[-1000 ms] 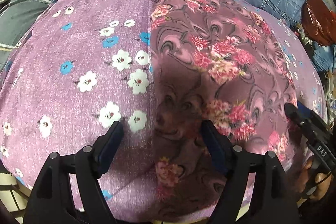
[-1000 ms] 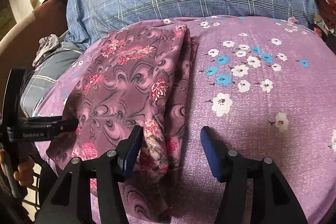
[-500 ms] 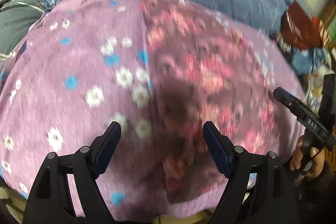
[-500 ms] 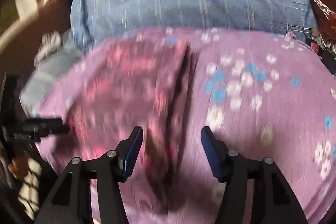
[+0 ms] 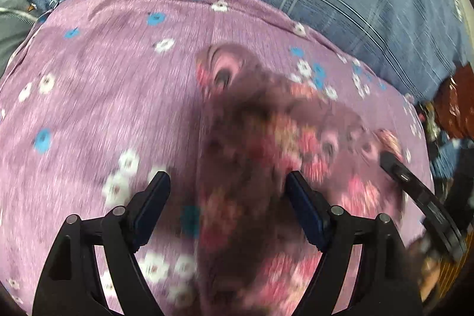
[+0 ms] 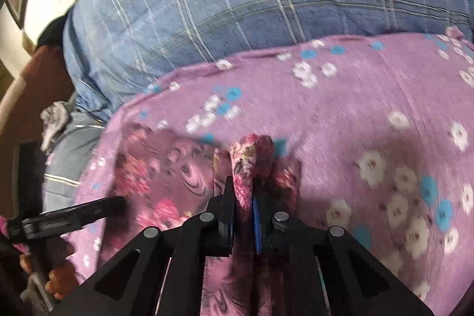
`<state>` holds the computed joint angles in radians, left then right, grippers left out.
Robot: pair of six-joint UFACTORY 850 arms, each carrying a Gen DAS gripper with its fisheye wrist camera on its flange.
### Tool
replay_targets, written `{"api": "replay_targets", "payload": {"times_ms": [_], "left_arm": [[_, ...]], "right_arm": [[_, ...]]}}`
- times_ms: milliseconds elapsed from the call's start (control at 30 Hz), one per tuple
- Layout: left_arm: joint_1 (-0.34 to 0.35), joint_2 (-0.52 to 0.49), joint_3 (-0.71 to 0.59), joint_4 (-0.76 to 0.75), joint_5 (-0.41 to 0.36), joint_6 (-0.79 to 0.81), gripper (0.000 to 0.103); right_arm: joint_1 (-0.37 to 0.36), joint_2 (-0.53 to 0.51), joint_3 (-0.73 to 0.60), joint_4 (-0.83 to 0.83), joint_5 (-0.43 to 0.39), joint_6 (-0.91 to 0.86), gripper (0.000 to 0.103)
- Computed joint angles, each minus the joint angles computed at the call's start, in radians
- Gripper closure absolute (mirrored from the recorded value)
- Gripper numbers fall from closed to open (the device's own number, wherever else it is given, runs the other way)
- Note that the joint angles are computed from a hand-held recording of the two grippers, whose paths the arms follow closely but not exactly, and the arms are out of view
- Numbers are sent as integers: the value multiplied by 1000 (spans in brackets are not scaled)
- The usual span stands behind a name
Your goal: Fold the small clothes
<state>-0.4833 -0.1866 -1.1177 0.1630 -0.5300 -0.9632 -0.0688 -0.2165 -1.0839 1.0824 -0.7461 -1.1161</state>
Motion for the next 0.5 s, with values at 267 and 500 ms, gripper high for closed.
{"api": "replay_targets", "payload": {"times_ms": [267, 500], "left_arm": [[9, -34, -31, 25, -22, -15, 20], [-72, 112, 99, 144, -11, -137, 20]], "right_arm": [[-4, -48, -28, -36, 23, -22, 92], [-78, 93, 93, 116, -107, -242, 86]]}}
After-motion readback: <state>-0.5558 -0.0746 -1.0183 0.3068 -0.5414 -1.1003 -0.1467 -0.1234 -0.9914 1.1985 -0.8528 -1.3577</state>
